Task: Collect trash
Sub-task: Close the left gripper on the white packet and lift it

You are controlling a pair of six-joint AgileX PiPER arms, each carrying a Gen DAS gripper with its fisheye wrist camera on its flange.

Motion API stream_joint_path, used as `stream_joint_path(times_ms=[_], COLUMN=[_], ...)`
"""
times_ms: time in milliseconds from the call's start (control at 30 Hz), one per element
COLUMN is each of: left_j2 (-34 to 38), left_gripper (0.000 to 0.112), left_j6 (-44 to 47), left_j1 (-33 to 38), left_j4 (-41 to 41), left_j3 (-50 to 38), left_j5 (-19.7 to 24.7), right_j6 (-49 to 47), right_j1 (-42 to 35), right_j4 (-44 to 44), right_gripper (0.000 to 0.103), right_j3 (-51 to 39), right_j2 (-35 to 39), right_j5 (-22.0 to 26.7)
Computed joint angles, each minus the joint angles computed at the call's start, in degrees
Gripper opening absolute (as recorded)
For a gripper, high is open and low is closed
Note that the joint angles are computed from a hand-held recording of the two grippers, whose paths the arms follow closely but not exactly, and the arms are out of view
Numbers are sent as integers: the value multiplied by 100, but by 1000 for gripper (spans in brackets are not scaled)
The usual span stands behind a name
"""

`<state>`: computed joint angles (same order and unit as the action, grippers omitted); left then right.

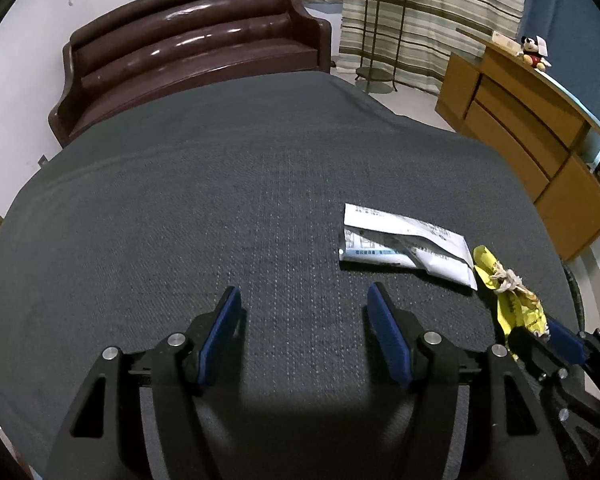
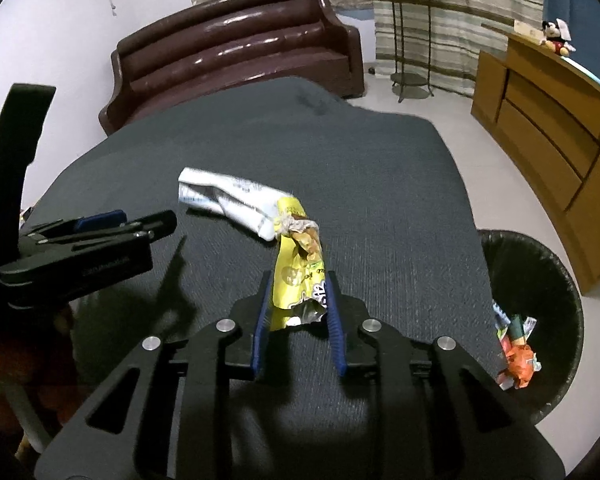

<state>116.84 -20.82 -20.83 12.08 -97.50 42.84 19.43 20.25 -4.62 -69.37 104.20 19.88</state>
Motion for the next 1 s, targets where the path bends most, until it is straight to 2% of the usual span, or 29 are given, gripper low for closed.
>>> stream_joint_path(times_ms=[267, 333, 467, 667, 733, 800, 833, 900, 1000], left_j2=[173, 214, 251, 525, 628, 719, 750, 776, 699], left_gripper=[69, 69, 71, 71, 62, 41, 36, 18, 8], left_j6=[38, 74, 291, 805, 973, 1175, 1395, 1800, 1640], left_j1=[-79, -92, -42, 76, 97, 113, 154, 254, 181], left_j4=[-105, -119, -207, -469, -514, -663, -881, -1351, -1021], left_j3=[-403, -498, -505, -795, -909, -1025, -1067, -1108, -966], left_j5=[177, 170, -129, -293, -284, -191, -160, -126, -305], right_j6=[-423, -597, -674, -736, -659, -567, -553, -557, -530], right_j1=[-96, -138, -151, -185, -168, -145, -141, -139, -129], right_j4=[247, 367, 352, 393, 301, 198, 187, 200, 137], right_gripper=[29, 26, 25, 25, 25, 25, 25, 25, 25], right_j3=[-165, -160, -164, -185, -166, -167, -155, -179, -183], right_j2=[102, 111, 109, 151, 156, 164, 160, 167, 171], right_j5=[149, 165, 173, 139, 108, 94, 79, 101, 104])
